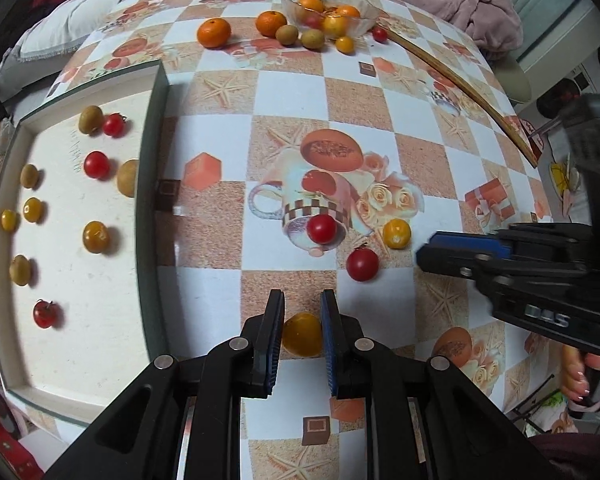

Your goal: Organize fruits

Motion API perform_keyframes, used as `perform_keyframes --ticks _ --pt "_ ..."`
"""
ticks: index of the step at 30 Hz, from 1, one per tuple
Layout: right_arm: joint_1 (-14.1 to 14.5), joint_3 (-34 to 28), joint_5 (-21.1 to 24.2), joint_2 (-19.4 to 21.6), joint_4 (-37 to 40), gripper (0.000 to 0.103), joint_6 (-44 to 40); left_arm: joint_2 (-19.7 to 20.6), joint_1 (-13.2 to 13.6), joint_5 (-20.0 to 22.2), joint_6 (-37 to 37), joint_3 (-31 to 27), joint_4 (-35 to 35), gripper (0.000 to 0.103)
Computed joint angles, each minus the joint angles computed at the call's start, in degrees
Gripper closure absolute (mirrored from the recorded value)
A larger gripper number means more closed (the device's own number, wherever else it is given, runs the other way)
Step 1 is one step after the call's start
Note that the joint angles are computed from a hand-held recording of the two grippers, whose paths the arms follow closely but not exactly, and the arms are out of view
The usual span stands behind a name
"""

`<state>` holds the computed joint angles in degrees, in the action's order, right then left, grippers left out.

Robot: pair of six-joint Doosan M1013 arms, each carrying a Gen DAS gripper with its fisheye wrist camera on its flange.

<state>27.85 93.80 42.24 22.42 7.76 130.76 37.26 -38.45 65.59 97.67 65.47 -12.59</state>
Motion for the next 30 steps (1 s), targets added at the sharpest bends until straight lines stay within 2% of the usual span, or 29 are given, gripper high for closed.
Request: perform_keyframes --ticks 3,6,8,9,10,11,17,19,24,30 --pt "-0.1 -1.0 0.5 1.1 -0.6 0.085 -0.7 -0.2 0.1 0.1 -0.4 0.3 0.2 0.083" --pt "-0.2 -1.6 0.8 1.8 -1.5 0.068 -0.6 -0.4 0.3 0.3 -0.8 0.4 0.2 0.083" --pt "-0.5 -1.6 1.0 2.1 0.1 0.069 -1.6 -0.5 0.3 0.4 -0.9 0.3 0.2 0.083" --pt "-0.5 -1.7 1.2 2.2 -0.2 0.073 -1.6 -0.5 0.4 0.3 -0.9 0.4 0.2 0.083" --pt "-0.6 -1.8 1.3 2.2 0.6 0.083 -2.0 -0.5 0.4 0.3 -0.9 0.2 0.2 0.083" --pt "-0.7 -1.7 1.1 2.2 0.6 0.086 -1.7 -0.5 0.5 0.4 -1.1 0.1 0.2 0.083" --pt "-0.9 -1.0 0.3 1.2 0.7 0.086 0.2 -0.6 0.8 0.4 -1.7 -0.4 0.6 0.083" --pt "-1.0 -1.0 0.4 1.0 0.6 0.093 0.3 -0.7 0.9 0.6 -2.1 -0.5 1.0 0.083" --pt "-1.2 -1.4 0.8 1.0 1.2 0.093 -0.2 -1.1 1.5 0.4 -3.3 -0.4 1.7 0.083" --pt "-0.9 -2.7 1.4 1.8 -3.1 0.092 2.4 -1.6 1.8 -0.3 -4.6 0.3 2.8 0.084"
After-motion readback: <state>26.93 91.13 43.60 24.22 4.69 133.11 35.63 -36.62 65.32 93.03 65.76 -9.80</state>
